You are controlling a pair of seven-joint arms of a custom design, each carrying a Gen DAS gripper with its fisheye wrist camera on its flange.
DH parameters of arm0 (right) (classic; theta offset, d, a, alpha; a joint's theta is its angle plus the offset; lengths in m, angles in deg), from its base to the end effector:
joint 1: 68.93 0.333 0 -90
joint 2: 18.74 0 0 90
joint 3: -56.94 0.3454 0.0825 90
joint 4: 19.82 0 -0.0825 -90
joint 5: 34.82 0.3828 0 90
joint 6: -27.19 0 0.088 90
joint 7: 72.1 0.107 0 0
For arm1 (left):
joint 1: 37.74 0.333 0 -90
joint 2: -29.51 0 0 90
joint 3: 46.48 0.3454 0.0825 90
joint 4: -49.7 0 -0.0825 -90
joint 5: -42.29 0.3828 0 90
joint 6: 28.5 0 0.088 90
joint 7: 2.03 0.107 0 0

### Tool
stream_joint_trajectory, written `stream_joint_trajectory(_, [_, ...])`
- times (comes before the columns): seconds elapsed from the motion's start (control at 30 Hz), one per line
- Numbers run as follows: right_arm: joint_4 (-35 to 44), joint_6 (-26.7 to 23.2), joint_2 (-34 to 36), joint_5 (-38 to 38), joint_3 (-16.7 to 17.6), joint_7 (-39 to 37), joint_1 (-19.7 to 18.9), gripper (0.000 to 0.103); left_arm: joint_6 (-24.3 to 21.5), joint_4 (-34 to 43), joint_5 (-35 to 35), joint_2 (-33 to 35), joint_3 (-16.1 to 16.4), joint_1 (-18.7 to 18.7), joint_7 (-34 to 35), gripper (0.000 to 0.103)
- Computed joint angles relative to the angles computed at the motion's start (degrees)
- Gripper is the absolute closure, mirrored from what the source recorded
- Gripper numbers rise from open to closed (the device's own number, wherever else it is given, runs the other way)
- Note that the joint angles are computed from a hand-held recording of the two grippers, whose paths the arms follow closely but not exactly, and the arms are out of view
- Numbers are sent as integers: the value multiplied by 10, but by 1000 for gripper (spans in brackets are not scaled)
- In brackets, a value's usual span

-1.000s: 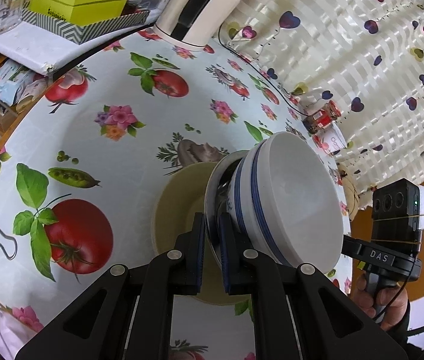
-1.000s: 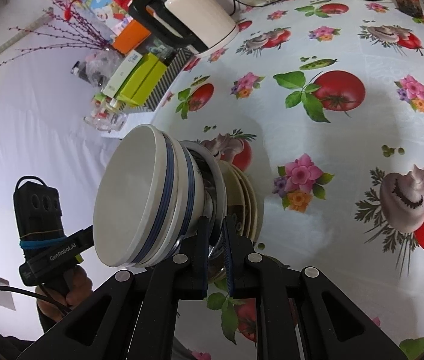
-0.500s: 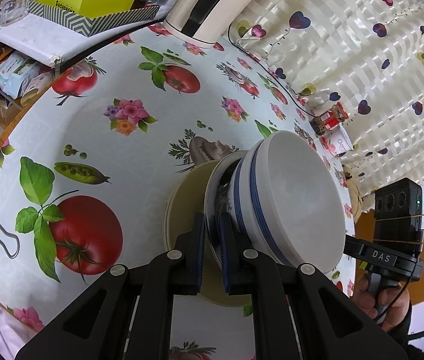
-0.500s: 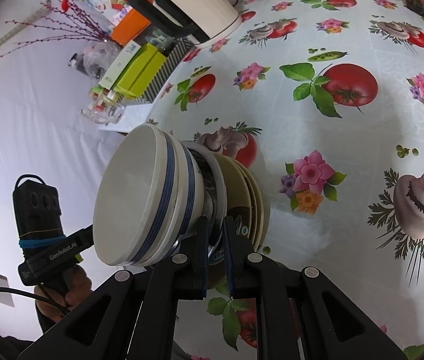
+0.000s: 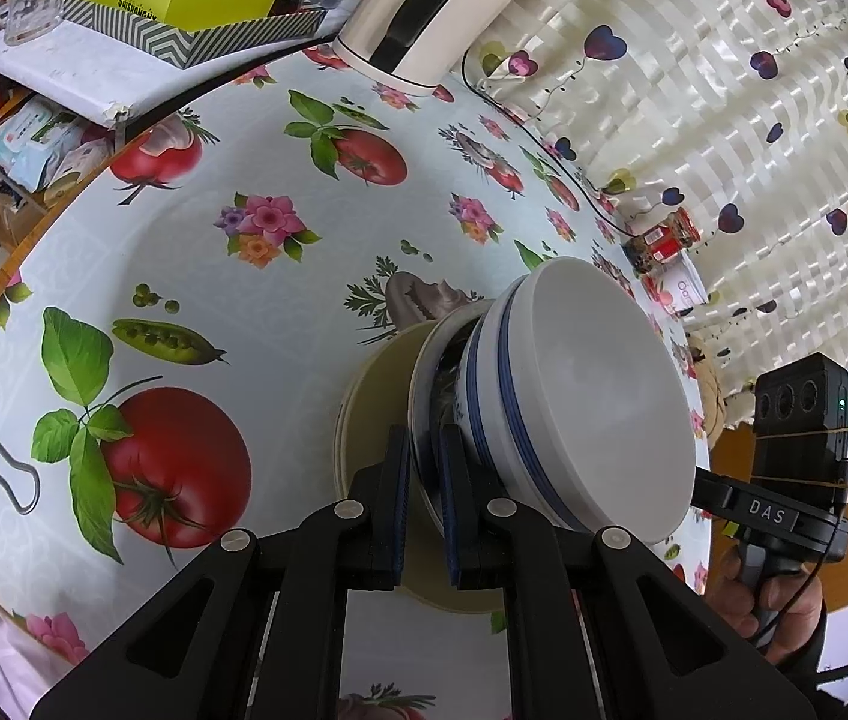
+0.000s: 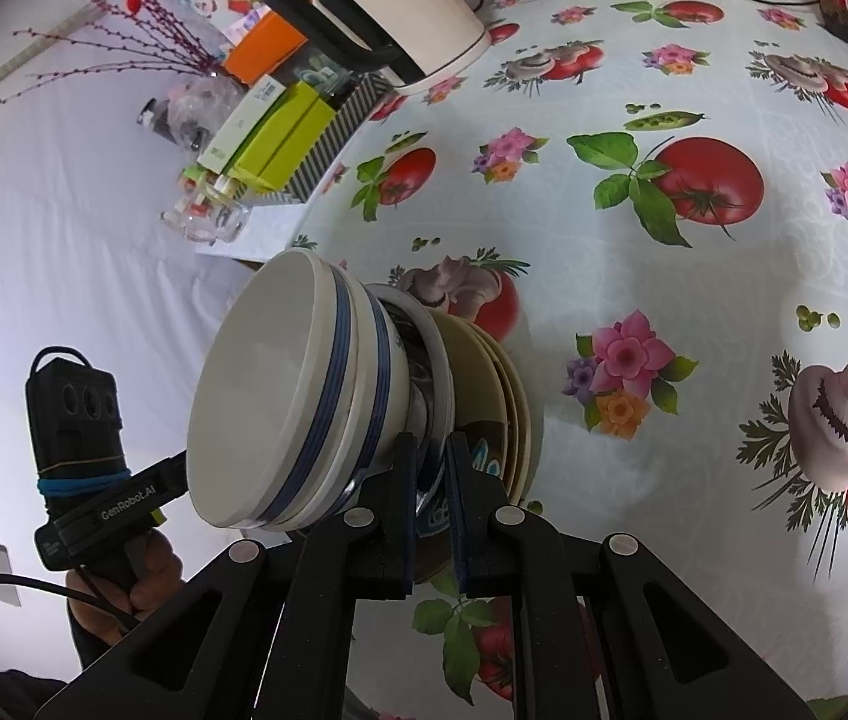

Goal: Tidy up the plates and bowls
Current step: 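Lower the nested bowls with both grippers onto the tan plate stack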

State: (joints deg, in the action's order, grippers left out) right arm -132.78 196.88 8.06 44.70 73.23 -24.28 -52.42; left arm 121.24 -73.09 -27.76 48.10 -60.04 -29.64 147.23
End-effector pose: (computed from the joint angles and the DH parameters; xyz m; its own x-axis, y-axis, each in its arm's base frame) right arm 0.5688 0.2729 0.2829 0.0458 -0.8088 -0.5863 -0.9182 0.1971 -0.3435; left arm 0.5828 -0.0312 0.2878 -0.1660 -0.8230 0.5432 -0.9158 -0.0757 -0.3945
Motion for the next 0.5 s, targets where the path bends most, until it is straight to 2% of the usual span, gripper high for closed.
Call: stream_joint_trajectory(0.5, [-10, 7, -5, -34, 1, 27, 1, 89, 19, -9, -13, -8, -1, -4, 24, 94])
